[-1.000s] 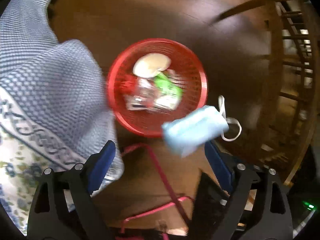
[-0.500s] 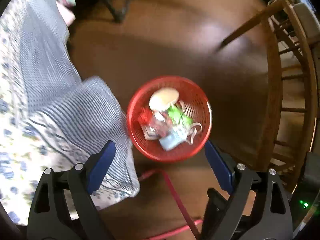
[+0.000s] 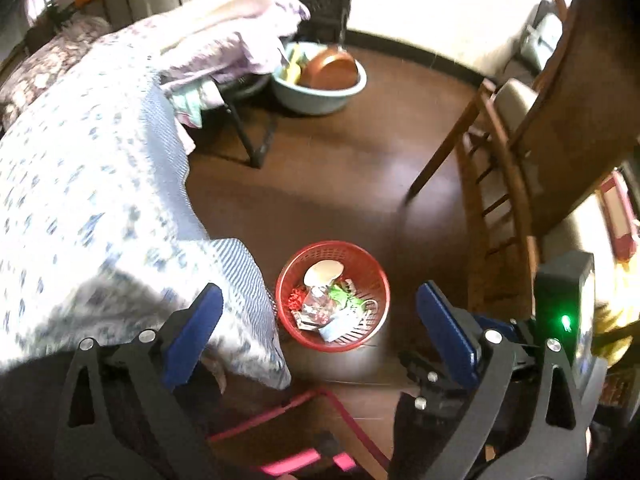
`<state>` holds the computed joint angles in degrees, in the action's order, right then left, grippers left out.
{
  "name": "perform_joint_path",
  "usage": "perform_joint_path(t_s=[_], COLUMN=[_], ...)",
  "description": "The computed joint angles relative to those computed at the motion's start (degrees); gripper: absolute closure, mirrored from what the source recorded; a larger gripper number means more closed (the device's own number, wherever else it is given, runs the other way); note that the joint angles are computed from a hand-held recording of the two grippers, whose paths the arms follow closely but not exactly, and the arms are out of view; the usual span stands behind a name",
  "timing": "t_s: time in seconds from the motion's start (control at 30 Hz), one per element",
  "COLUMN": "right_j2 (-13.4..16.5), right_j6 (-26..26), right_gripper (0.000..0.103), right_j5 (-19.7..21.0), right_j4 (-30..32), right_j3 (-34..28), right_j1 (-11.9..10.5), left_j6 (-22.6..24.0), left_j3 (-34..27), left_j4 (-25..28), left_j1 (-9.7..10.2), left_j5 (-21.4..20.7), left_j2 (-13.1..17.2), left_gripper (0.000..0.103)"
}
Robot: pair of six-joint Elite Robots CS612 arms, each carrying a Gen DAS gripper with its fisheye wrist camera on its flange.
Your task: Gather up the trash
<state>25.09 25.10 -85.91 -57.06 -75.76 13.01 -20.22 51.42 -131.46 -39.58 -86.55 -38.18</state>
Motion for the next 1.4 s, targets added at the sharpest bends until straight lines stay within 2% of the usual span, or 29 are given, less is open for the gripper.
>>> perform_joint_path(t_s=[0.13, 0.3, 0.47, 0.7, 1.4], right_j2=[-0.89, -1.59, -1.92, -1.95, -1.65], right_j6=[-1.59, -3.8, -4.97, -4.58, -3.6], right_gripper=[0.009, 0.009, 0.009, 0.009, 0.009], right_j5=[-3.1, -7.66, -8.82, -8.64, -7.34], right_j4=[-0.21, -0.99, -2.08, -1.74, -0.93], right_j3=[-0.82, -2.55, -3.61, -4.34, -4.24], right_j1=[0.84, 2.0, 2.46, 2.27, 2.04], left_j6=[-0.76, -1.88, -1.78, -0.7, -0.67], left_j3=[6.71, 11.67, 14.6, 14.92, 14.76], left_j4=[-4.3, -9.21, -13.25, -13.88, -12.96], left_j1=[-0.6, -1.07, -2.02, -2.53, -2.44], left_j5=[2.16, 4.39, 7.97, 8.37, 7.76], left_j2=[-3.89, -7.14, -9.23, -9.53, -9.24], left_gripper=[0.008, 0.008, 0.007, 0.007, 0.007])
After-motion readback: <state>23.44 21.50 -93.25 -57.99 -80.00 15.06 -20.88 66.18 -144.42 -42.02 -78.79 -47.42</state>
